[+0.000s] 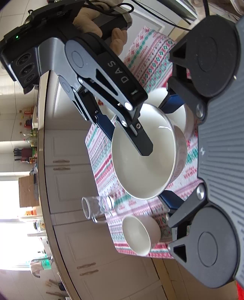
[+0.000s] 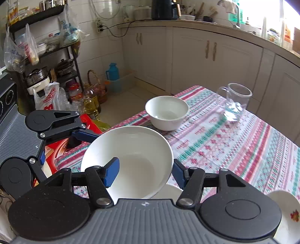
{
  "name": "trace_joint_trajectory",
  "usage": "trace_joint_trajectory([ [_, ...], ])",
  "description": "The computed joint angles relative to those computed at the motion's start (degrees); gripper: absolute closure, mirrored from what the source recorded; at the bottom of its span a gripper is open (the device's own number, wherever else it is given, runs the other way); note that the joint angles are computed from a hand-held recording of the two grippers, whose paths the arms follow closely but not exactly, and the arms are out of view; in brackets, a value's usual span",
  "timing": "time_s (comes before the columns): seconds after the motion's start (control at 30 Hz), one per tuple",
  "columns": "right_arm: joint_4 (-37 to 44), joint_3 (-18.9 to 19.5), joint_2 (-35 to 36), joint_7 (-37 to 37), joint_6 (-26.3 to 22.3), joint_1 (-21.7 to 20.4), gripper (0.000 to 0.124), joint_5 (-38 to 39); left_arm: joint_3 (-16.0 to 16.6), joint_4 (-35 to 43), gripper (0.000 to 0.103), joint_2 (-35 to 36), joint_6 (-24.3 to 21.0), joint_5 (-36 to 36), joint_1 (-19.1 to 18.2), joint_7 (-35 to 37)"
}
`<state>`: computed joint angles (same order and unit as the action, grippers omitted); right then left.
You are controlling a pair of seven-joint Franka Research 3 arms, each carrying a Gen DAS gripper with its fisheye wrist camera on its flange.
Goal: Organize plates and bowls
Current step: 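Carry the white bowl with the right gripper over the first placed bowl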
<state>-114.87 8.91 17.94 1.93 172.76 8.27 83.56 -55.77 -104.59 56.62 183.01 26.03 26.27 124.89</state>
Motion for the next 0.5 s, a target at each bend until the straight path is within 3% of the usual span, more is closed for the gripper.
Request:
trace_joint_trajectory([
  [0.27,-3.61,-1.68,-3.05,-6.91,1.93,1.01,0.058,9.10,-1.52,0.79,0.015,1.49,-2.87,-1.40,-0.89,2.77],
  [0.5,-4.74,-4.42,-3.23,-8.82,0.98,2.12,0.057,12.64,-0.68,1.36,0.015,1.24,-4.35,-4.44,-2.82,4.81],
])
